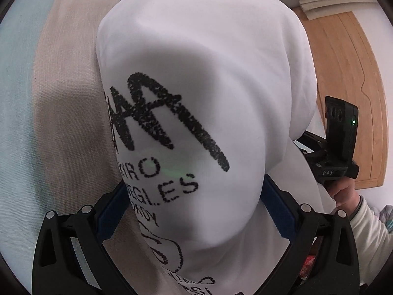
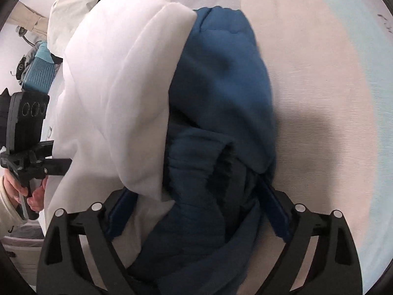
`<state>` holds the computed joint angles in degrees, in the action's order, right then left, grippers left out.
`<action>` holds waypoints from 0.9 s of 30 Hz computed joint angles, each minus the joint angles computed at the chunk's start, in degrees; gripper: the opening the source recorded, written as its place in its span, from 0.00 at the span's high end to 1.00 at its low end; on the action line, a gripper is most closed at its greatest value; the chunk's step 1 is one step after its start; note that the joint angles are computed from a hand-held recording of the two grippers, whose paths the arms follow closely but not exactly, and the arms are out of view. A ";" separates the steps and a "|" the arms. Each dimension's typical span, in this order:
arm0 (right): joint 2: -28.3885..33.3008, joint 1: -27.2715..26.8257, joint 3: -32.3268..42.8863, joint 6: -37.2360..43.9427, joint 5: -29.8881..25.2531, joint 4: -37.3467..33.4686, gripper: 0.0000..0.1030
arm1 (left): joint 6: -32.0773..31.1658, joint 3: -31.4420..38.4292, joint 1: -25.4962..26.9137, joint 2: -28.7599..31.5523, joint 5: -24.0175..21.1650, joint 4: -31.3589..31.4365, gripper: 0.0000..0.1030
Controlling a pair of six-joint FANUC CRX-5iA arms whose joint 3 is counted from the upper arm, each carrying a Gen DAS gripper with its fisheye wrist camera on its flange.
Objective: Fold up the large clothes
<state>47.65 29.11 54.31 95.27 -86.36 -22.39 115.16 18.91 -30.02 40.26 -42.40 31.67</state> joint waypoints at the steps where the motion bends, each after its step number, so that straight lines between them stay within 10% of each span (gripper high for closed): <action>1: 0.90 -0.16 1.31 -0.77 -1.48 -0.37 0.13 | 0.29 1.30 0.19 0.20 -1.05 -0.41 0.05; 17: -8.99 0.46 -12.87 -2.18 12.21 8.41 0.07 | 6.28 8.57 -1.15 2.73 -4.14 -7.33 0.05; 27: -0.63 -2.17 -1.12 -7.87 1.35 0.05 0.06 | 5.35 7.15 -1.01 2.89 -2.53 -5.19 0.05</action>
